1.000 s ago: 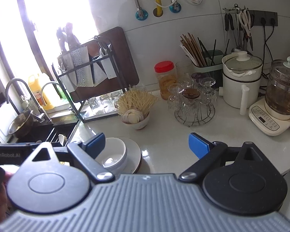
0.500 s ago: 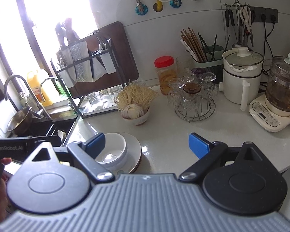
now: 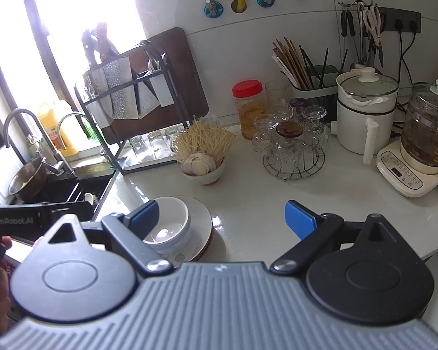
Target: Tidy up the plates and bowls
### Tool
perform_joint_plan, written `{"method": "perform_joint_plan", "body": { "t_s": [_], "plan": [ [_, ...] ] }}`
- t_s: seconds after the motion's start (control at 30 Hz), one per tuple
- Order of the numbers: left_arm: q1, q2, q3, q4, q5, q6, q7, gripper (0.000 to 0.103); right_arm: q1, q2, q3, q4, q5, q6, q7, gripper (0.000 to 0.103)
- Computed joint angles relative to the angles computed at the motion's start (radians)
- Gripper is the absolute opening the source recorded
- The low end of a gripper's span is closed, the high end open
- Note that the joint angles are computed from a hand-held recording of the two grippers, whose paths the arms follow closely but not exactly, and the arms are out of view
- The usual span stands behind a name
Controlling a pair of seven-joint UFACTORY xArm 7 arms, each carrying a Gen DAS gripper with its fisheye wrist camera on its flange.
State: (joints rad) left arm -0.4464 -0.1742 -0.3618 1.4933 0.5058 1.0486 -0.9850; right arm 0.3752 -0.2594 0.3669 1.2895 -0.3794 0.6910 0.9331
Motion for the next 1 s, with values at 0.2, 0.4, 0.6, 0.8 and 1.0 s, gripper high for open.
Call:
{"method": "perform_joint_plan", "body": {
  "t_s": [0.2,0.4,0.6,0.8,1.0],
  "plan": [
    [-0.003,0.008,-0.002,0.009,0.005,0.008,0.002,0.098,-0.002,0.001,0.001,0.001,-0.005,0.0,0.007,0.094],
    [-0.01,0.018,0.002,0.019,0.006,0.011,0.011,0.098,-0.002,0.002,0.002,0.003,-0.01,0.005,0.01,0.094],
    [-0.016,0.024,0.004,0.026,0.014,0.019,0.011,0.099,0.0,0.004,0.001,0.006,-0.013,0.005,0.007,0.094],
    [-0.023,0.029,0.005,0.029,0.017,0.02,0.009,0.099,0.001,0.004,0.0,0.005,-0.01,0.002,0.005,0.094],
    [-0.025,0.025,0.005,0.026,0.021,0.022,0.005,0.099,0.003,0.005,-0.002,0.004,-0.004,0.004,0.003,0.094]
  ]
}}
